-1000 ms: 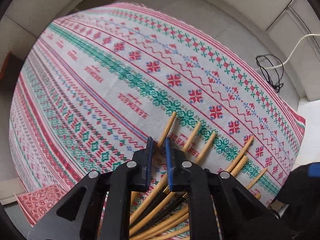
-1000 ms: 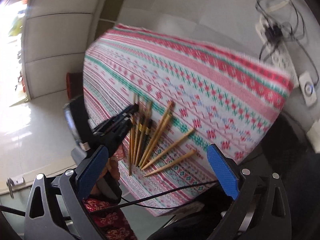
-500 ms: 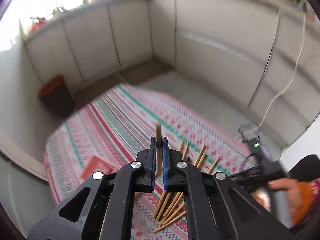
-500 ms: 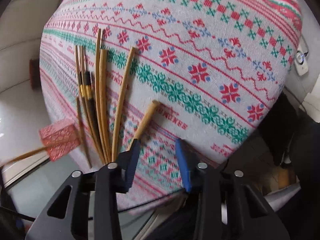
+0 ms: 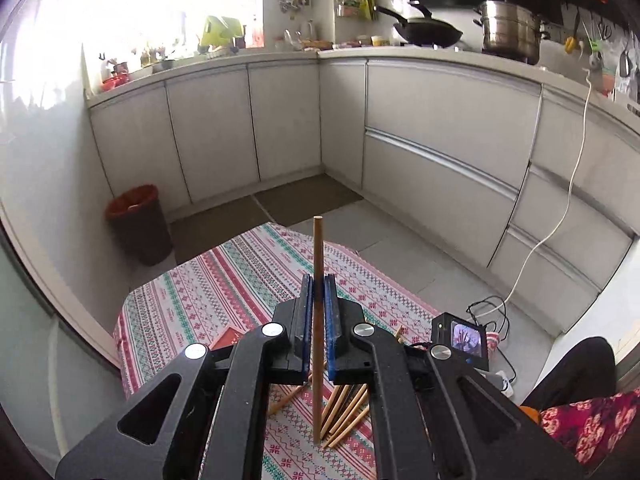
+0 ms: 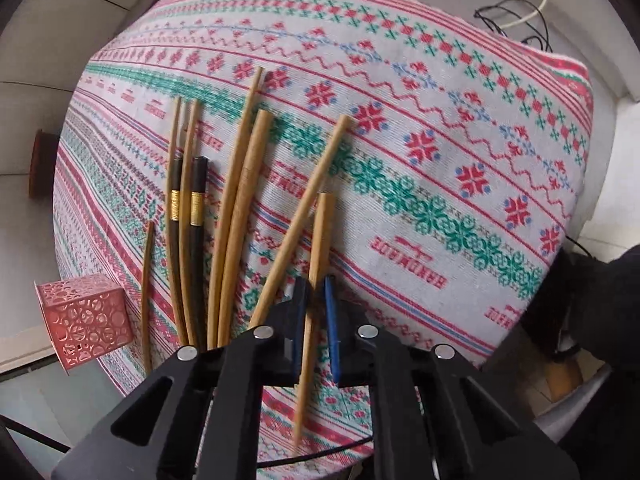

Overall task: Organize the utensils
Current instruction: 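Grasp a wooden stick with the left gripper while the right gripper grasps another stick, then lower both held sticks into the pink mesh cup and open both grippers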

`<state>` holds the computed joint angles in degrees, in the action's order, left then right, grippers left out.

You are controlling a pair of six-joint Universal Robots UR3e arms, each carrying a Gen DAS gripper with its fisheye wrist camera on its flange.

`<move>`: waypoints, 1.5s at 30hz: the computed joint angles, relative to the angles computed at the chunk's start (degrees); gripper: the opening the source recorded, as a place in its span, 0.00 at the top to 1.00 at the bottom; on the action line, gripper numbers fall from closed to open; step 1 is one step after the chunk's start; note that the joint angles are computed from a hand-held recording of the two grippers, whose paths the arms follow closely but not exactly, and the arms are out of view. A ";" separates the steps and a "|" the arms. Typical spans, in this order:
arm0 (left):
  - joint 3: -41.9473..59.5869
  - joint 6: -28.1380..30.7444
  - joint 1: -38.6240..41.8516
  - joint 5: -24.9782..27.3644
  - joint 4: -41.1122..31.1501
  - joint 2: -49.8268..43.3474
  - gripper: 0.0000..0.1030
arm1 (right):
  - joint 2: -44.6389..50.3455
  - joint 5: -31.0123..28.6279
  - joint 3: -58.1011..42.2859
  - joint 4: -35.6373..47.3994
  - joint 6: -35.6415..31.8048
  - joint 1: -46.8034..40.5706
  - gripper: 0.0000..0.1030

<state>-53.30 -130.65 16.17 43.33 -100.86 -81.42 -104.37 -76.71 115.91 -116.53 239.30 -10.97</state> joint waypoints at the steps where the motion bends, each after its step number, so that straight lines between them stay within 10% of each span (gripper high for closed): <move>1: 0.80 0.70 1.24 -0.87 -1.62 0.42 0.95 | -1.28 0.98 1.13 -0.83 -0.68 -0.72 0.92; 9: 5.12 -1.58 7.37 -3.85 -5.77 0.88 0.95 | -10.52 3.29 -14.59 13.12 -14.58 -4.34 0.92; 16: 2.04 -23.34 2.83 3.40 15.28 -1.82 0.95 | -6.03 8.53 -38.97 15.56 -24.38 -10.01 0.92; 31: 5.06 -38.34 -6.61 20.52 29.60 -15.23 0.94 | 20.57 -1.95 -55.61 -14.21 -23.43 3.90 0.92; 35: 6.02 -38.35 -7.48 22.66 27.15 -17.15 0.61 | 22.64 -6.48 -51.59 -21.31 -24.25 8.74 0.92; 45: 5.46 -41.54 -2.69 20.49 28.15 -14.39 0.47 | 30.50 -14.43 -52.21 -32.27 -26.96 15.01 0.89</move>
<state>-47.83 -172.19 13.48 63.83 -72.72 -95.81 -73.88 -91.14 63.70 -148.80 212.34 4.04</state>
